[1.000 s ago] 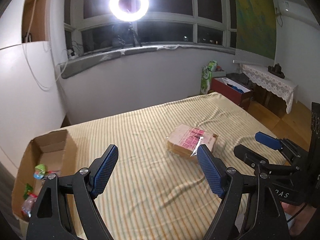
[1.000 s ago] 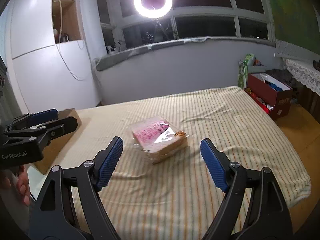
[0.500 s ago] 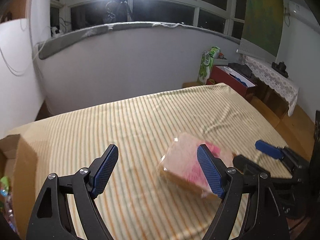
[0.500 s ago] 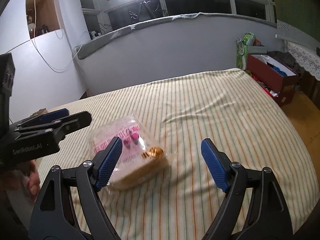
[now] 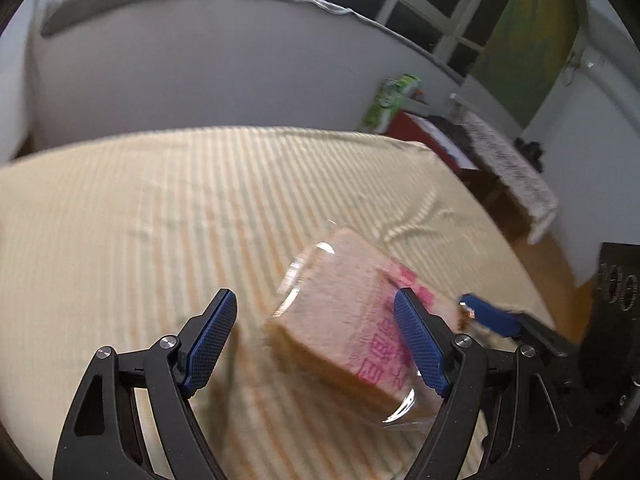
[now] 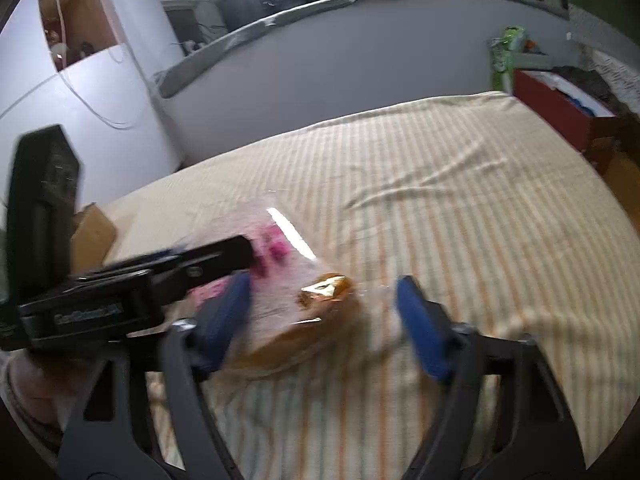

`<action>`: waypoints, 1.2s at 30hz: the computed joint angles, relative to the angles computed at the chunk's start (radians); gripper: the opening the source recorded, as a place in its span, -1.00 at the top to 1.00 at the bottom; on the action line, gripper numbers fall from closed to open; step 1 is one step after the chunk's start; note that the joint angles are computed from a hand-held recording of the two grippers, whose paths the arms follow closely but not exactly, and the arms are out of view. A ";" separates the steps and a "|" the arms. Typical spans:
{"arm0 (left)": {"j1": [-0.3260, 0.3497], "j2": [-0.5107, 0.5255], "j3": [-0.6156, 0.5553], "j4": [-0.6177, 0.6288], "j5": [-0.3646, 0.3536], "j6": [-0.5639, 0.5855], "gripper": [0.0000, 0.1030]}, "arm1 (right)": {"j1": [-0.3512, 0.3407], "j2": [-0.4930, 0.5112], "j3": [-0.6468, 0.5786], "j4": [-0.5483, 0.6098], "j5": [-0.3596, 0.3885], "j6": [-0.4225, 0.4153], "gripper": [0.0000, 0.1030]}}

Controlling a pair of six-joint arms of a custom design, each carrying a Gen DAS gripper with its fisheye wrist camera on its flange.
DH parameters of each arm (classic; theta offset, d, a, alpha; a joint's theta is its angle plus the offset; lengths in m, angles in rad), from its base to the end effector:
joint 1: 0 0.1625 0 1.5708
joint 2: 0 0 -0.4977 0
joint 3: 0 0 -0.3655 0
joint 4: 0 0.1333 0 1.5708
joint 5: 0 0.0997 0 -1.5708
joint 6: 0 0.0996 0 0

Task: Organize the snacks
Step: 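Grasp the bagged bread slice with the right tool, then lift the bagged bread with the right tool and carry it over the box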

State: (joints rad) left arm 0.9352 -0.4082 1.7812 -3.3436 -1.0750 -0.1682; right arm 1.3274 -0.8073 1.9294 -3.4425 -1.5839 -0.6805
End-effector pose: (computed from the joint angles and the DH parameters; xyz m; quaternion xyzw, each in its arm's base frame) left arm -0.2432 -0.6340 -0.0402 0.1726 0.9356 -0.2712 0.1460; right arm -0.0270 -0.6564 0.1878 0.1994 -0.9089 0.3250 0.1686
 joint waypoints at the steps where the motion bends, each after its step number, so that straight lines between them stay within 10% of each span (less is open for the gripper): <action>1: 0.005 -0.001 0.003 -0.006 -0.021 -0.004 -0.47 | 0.000 0.000 0.000 0.002 0.004 -0.004 -0.26; 36: -0.087 -0.051 0.065 -0.089 0.065 0.002 -0.34 | 0.045 -0.089 0.148 -0.159 0.080 -0.005 -0.11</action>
